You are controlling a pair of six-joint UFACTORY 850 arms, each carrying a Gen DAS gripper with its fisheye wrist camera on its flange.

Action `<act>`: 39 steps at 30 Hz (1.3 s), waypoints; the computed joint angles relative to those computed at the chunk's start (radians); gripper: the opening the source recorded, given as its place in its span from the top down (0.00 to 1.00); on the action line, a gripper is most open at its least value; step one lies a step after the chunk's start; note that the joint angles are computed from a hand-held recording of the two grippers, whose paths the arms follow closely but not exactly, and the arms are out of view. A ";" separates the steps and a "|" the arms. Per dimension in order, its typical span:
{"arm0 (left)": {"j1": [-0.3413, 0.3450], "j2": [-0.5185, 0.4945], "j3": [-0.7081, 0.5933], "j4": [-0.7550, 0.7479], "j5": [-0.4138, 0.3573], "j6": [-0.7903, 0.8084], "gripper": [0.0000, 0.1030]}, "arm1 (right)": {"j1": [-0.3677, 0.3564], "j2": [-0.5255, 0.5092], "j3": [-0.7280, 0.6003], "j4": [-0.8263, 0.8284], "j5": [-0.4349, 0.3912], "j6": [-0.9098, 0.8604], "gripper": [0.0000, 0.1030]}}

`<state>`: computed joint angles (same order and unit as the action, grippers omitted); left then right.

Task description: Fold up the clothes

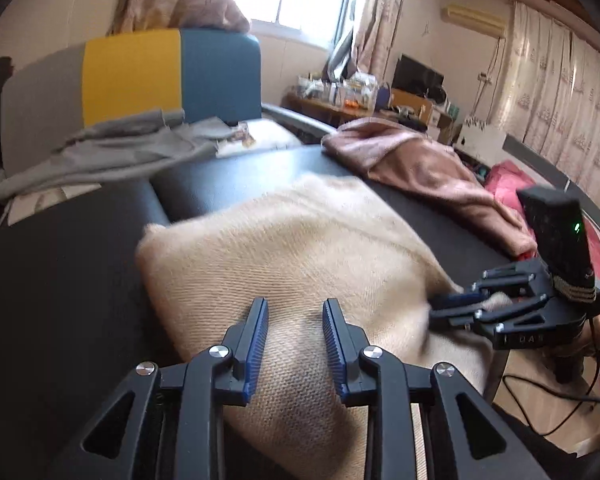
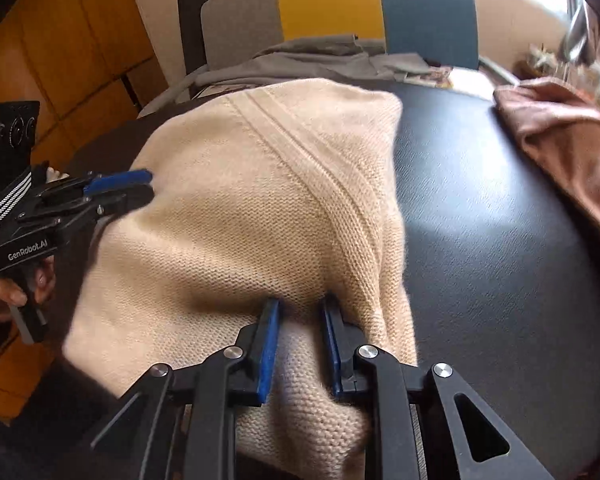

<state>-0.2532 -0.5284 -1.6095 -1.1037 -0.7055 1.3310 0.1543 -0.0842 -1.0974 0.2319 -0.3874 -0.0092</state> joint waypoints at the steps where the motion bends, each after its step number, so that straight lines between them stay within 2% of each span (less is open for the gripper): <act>1: 0.008 -0.001 -0.005 -0.013 -0.008 -0.004 0.73 | 0.000 0.004 0.003 0.037 -0.010 -0.030 0.79; 7: 0.047 -0.064 -0.126 -0.009 -0.055 -0.085 0.71 | -0.004 -0.003 -0.037 0.115 -0.065 -0.093 0.77; 10: 0.045 -0.117 -0.220 0.037 -0.050 -0.161 0.70 | -0.001 -0.002 -0.083 0.100 -0.044 -0.117 0.75; 11: 0.040 -0.136 -0.253 0.068 -0.044 -0.197 0.70 | 0.005 -0.015 -0.113 0.061 -0.040 -0.109 0.71; 15: 0.009 -0.226 -0.398 0.243 -0.049 -0.411 0.70 | 0.004 -0.128 -0.272 -0.003 -0.027 -0.148 0.54; 18: -0.013 -0.307 -0.519 0.387 -0.088 -0.585 0.70 | -0.006 -0.240 -0.408 -0.043 -0.051 -0.156 0.52; 21: -0.029 -0.375 -0.597 0.491 -0.125 -0.701 0.70 | -0.021 -0.365 -0.543 -0.081 -0.119 -0.116 0.51; 24: -0.036 -0.401 -0.604 0.505 -0.095 -0.725 0.67 | -0.034 -0.440 -0.591 -0.097 -0.157 -0.069 0.47; 26: -0.046 -0.408 -0.603 0.534 -0.063 -0.747 0.67 | -0.047 -0.415 -0.514 -0.016 -0.060 -0.104 0.46; 27: -0.047 -0.414 -0.606 0.535 -0.055 -0.755 0.66 | -0.053 -0.403 -0.483 0.035 -0.018 -0.134 0.46; 29: -0.046 -0.428 -0.619 0.522 -0.050 -0.770 0.66 | -0.056 -0.396 -0.461 0.069 0.016 -0.151 0.45; 31: -0.037 -0.447 -0.651 0.494 -0.071 -0.783 0.67 | -0.056 -0.399 -0.464 0.064 0.019 -0.146 0.45; 34: -0.020 -0.408 -0.599 0.412 -0.049 -0.747 0.65 | -0.061 -0.402 -0.465 0.088 0.022 -0.163 0.44; 36: 0.008 -0.357 -0.526 0.282 -0.049 -0.696 0.63 | -0.065 -0.402 -0.463 0.123 0.024 -0.189 0.41; 39: 0.068 -0.290 -0.432 0.088 -0.104 -0.613 0.51 | -0.086 -0.373 -0.449 0.278 -0.016 -0.280 0.38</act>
<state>-0.1850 -0.8188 -2.0416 -1.0161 -0.8094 0.7184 0.0684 -0.4577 -1.5468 0.5103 -0.4034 -0.2894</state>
